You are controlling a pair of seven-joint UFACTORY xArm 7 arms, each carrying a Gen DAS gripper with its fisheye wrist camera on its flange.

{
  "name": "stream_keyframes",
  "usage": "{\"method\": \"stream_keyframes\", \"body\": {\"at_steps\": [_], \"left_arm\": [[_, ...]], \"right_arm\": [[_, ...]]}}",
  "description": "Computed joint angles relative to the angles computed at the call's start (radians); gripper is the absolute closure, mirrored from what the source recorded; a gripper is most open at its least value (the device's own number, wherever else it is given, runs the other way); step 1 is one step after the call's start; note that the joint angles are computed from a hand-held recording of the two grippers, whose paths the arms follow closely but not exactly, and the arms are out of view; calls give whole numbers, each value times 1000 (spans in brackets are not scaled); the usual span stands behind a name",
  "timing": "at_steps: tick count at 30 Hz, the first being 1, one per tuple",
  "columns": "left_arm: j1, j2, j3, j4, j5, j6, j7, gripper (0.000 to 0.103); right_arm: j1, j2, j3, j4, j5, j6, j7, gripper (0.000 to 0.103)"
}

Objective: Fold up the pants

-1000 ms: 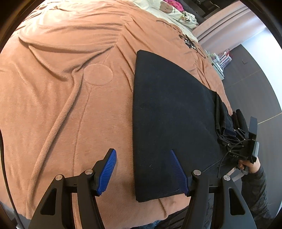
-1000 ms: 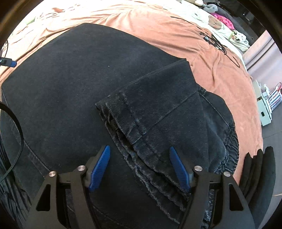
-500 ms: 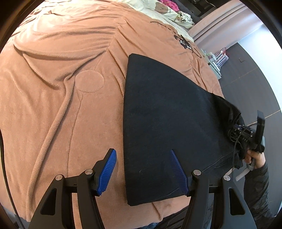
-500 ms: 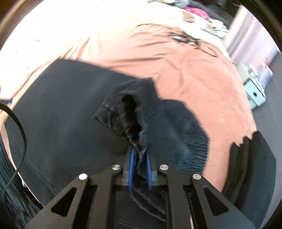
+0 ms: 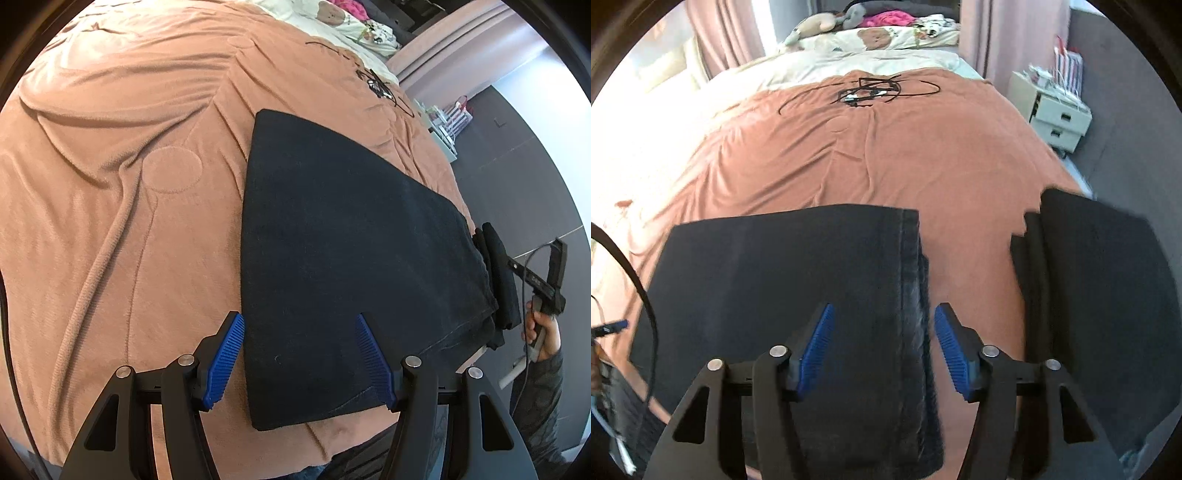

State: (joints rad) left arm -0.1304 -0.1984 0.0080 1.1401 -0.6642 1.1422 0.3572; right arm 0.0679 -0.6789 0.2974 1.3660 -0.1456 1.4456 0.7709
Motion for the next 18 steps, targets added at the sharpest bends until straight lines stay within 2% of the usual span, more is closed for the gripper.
{"method": "stream_keyframes", "body": {"at_steps": [5,8,18], "left_arm": [[-2,-3,-2,-10,-2,8,2,38],[-3,-8,-2,-19,-4,11,3,38],[1,8,0,-38,-18,25,-21,38]], "right_arm": [[28,-168,-41,-159,116,-97,110,48],[31,-265,-54,-216,157,-107,152,48],[48,-560,-72,-506,310,-254,289,48]]}}
